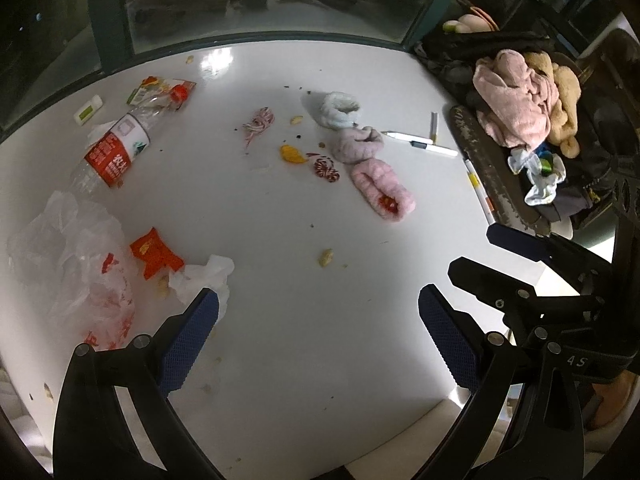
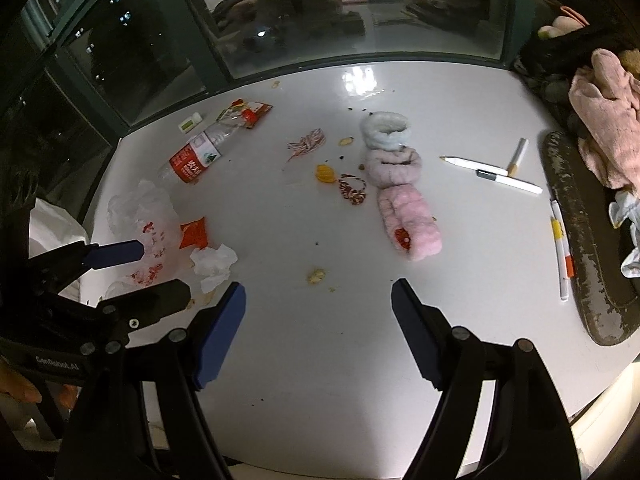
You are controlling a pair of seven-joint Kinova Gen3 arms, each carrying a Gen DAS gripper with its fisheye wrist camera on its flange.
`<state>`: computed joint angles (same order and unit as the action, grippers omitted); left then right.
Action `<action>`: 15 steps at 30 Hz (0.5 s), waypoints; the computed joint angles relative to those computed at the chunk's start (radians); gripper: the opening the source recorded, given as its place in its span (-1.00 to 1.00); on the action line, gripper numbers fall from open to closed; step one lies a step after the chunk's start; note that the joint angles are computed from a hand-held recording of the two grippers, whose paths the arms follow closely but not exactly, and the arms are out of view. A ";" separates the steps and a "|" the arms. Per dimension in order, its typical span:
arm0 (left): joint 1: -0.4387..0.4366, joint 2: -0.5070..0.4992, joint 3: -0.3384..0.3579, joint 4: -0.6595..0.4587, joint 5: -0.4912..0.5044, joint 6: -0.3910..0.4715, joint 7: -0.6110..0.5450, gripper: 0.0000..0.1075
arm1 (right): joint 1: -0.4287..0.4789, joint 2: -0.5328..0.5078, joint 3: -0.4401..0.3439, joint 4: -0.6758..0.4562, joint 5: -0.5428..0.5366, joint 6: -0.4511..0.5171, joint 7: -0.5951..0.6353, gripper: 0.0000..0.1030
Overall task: Collect trash
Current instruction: 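Move both tools toward the trash on the table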
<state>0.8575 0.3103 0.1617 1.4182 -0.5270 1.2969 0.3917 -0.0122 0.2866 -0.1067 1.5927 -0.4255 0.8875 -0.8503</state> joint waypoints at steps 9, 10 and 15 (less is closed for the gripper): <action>0.021 -0.027 0.013 0.043 -0.012 0.018 0.080 0.81 | -0.040 -0.001 -0.006 0.008 0.015 -0.013 -0.039 0.41; 0.022 -0.031 0.015 0.047 -0.014 0.020 0.089 0.81 | -0.060 0.013 -0.005 -0.014 0.021 -0.012 -0.057 0.41; 0.028 -0.046 0.028 0.070 -0.023 0.032 0.129 0.81 | -0.088 -0.003 -0.022 0.028 0.033 -0.051 -0.093 0.41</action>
<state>0.8851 0.2640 0.1900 1.4881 -0.5499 1.3289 0.5208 -0.1004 0.2833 -0.1292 1.6205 -0.3924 0.8370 -0.9431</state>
